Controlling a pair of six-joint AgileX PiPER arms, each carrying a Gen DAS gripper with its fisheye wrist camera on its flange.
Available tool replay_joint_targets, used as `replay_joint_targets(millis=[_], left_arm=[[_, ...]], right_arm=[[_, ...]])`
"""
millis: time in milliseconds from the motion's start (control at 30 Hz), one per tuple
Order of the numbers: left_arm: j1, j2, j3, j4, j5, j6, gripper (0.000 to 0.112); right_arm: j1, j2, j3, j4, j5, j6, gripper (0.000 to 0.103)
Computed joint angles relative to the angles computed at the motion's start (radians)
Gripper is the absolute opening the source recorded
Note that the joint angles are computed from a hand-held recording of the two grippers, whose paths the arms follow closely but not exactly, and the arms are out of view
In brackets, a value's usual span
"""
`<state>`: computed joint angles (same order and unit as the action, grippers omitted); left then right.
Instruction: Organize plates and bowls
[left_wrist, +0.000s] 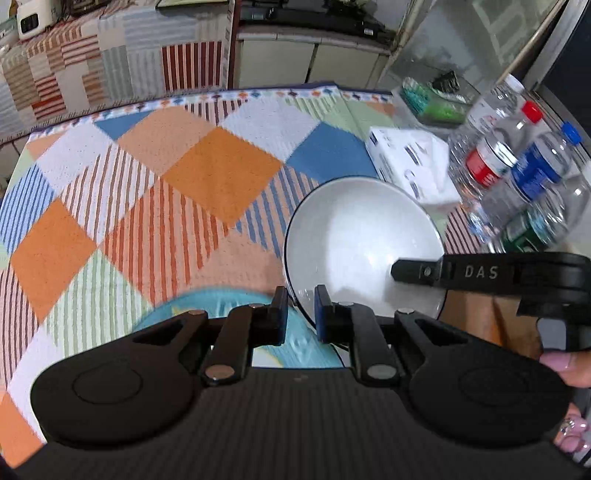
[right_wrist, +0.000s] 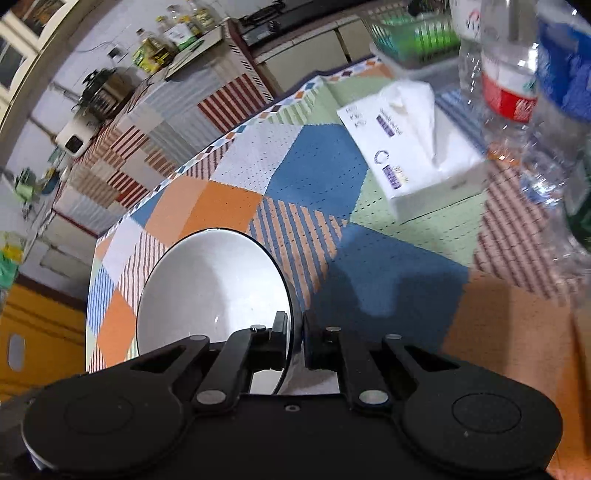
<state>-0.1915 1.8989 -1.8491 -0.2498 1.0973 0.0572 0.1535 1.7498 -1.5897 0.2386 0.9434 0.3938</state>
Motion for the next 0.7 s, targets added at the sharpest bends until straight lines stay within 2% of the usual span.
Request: replay_joint_targets(millis=[100, 267, 433, 700], left_arm=[[-0.005, -0.038, 0.025, -0.01, 0.049, -0.011, 0.013], [-0.048, -0.162, 0.15, 0.037, 0.015, -0.036, 0.013], [-0.08, -0.279, 0.244, 0.073, 0.013, -0.046, 0.013], [-0.075, -0.404, 0.308, 0.028, 0.085, -0.034, 0.013]], right_arm=[[0.005, -0.059, 0.026, -0.01, 0.028, -0.044, 0.013], [0.02, -0.168, 0.112, -0.041, 0.032, -0.061, 0.013], [0.019, -0.28, 0.21, -0.016, 0.033, -0.079, 0.013], [0.041, -0.443, 0.293, -0.007, 0.067, -0.087, 0.014]])
